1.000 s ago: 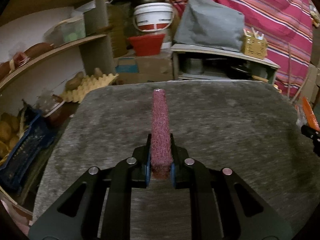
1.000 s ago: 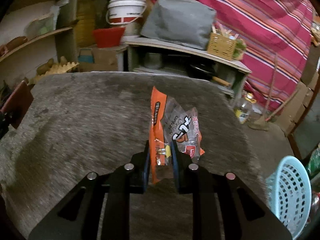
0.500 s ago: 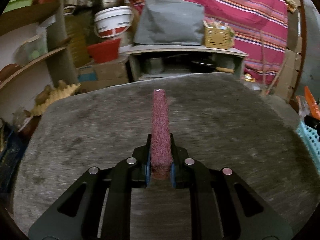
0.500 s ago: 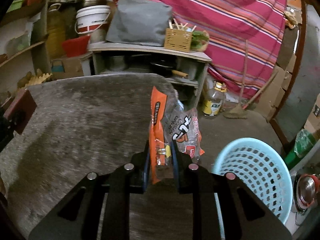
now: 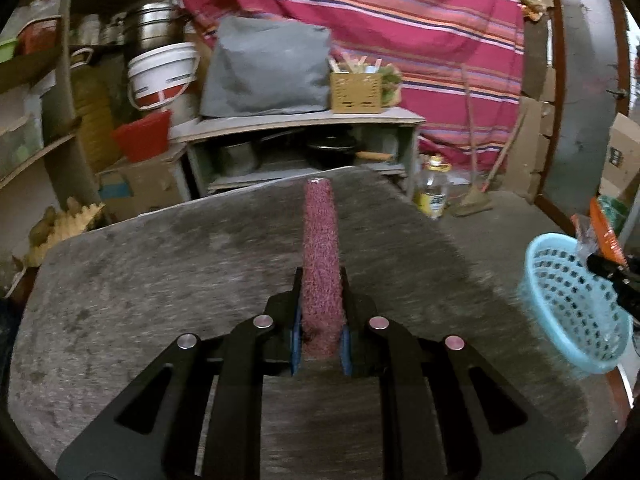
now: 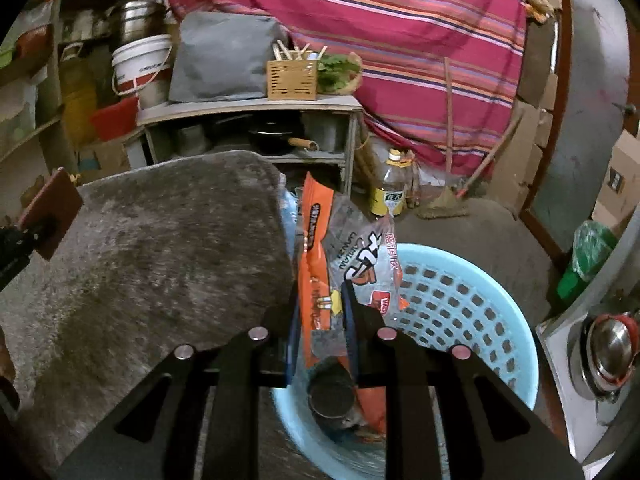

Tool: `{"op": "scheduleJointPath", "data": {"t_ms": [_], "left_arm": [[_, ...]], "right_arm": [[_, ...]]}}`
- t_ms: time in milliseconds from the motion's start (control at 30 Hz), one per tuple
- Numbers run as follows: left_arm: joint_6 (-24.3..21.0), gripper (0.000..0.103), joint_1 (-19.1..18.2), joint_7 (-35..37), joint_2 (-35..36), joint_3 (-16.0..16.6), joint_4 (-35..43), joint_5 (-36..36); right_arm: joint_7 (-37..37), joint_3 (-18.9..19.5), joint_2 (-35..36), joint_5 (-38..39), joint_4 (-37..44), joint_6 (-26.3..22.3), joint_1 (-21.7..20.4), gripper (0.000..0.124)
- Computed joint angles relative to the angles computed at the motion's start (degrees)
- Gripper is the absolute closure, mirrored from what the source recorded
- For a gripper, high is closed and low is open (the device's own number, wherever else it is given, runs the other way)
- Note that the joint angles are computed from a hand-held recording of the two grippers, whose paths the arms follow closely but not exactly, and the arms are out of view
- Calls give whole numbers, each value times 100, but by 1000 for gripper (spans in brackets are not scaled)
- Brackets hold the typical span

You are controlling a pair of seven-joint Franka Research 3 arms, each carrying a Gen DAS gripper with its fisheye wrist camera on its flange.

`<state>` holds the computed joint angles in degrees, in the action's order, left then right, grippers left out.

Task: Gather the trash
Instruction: 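Carry the maroon pad and clear snack bag over the light blue basket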

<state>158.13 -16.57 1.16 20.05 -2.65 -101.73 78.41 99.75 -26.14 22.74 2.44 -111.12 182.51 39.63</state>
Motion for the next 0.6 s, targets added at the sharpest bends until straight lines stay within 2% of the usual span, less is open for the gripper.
{"op": "scheduleJointPath", "data": {"t_ms": [133, 433, 500, 600], "left_arm": [[-75, 90, -200, 237, 229, -84, 331, -83], [-29, 90, -723, 1107, 1017, -46, 1369, -734], [8, 90, -834, 1380, 1242, -38, 1654, -989], [-2, 90, -1016, 1782, 1574, 1, 2095, -1318]], "right_arm": [[-256, 608, -181, 229, -211, 164, -706, 104], [-870, 1622, -300, 931, -418, 322, -1907, 104], [-978, 1599, -284, 993, -428, 299, -1925, 104], [-1138, 1879, -307, 1139, -467, 336, -2244, 104]]}}
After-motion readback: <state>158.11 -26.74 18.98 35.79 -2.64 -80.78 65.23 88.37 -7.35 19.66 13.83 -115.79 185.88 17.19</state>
